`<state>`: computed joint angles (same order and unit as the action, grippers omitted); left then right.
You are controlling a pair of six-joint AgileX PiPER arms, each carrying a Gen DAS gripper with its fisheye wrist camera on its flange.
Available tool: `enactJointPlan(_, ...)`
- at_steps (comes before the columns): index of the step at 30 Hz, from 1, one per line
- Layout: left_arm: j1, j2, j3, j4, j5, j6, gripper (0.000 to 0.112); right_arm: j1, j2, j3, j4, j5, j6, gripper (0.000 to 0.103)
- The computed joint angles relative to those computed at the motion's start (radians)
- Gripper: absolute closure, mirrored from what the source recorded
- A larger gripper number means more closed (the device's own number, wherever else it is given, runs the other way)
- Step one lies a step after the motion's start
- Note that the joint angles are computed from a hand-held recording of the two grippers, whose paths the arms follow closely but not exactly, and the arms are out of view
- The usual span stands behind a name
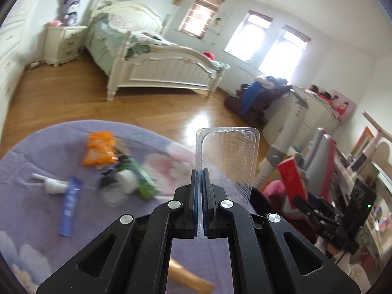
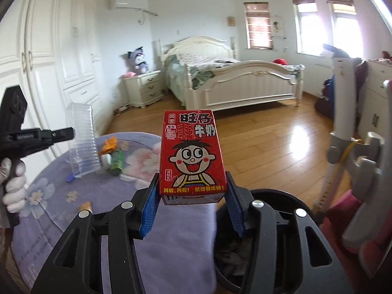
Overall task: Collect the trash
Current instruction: 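Carry the milk box and plastic tray over the black bin and open both tools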
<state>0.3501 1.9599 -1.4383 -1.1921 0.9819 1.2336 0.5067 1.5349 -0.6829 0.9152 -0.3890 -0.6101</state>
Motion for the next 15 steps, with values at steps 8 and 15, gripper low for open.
enactJointPlan(8, -0.202, -0.045, 0.105, -0.047, -0.04, 0.045, 0.108, -0.029, -0.044, 0.112, 0.099, -0.098, -0.054, 0.054)
enactJointPlan(15, -0.343, -0.048, 0.15, -0.079, -0.104, 0.083, 0.108, -0.1, -0.052, 0.181, 0.001, -0.111, 0.042, 0.054)
